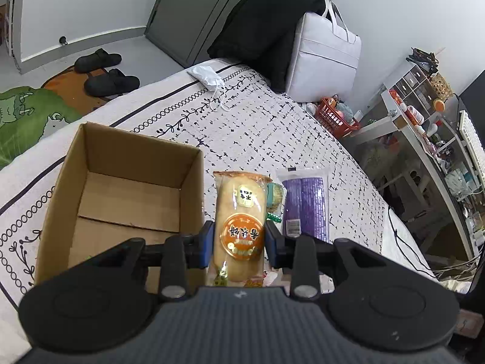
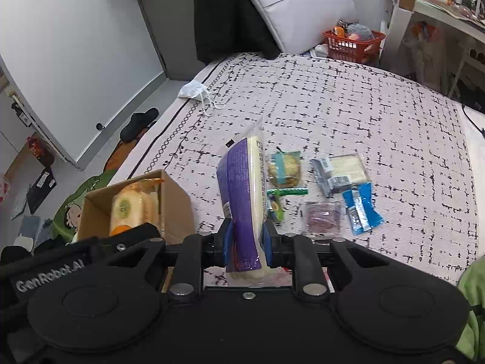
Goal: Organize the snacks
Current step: 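Carry bread and purple packs into the box and open both tools, then withdraw both tools from the box toward the remaining snacks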
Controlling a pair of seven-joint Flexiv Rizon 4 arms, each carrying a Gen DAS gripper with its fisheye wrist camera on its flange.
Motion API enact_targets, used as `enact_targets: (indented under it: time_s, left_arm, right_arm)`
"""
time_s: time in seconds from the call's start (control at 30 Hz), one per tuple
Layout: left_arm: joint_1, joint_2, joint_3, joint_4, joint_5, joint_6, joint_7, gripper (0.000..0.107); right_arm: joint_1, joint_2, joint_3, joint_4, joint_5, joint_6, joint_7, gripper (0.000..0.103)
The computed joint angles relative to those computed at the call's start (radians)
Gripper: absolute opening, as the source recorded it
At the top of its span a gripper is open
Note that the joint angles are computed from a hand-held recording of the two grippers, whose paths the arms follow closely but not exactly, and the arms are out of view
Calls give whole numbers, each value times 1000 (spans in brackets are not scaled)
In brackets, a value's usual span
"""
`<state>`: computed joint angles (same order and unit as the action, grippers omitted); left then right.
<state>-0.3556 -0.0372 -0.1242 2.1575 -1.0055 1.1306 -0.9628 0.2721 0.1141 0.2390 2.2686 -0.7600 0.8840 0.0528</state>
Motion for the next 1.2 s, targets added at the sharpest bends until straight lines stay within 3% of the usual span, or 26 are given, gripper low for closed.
enact_targets:
  time_s: [0.4,0.8,1.0,1.1,1.2]
  left_arm:
    - [77,-32,31,-36,-63,-102,81,34]
    - [168,-78,48,-72,24,-164,68,34]
    - [188,-91,44,-80,34,-174,72,48]
    - [189,-89,44,-76,39,-175,56,63]
    - [191,-82,43,-73,35,-190,51,71]
  right_arm:
    - [75,-100,-1,-132,-7,-96,22,21]
    - [132,-206,-33,-196,18,-15,79,21]
    - [147,-210,-37,-196,69,-26,76,33]
    - [145,-186,-34,-181,65,-46,68,42]
    - [136,-158,-28,-162,72,-58,54,43]
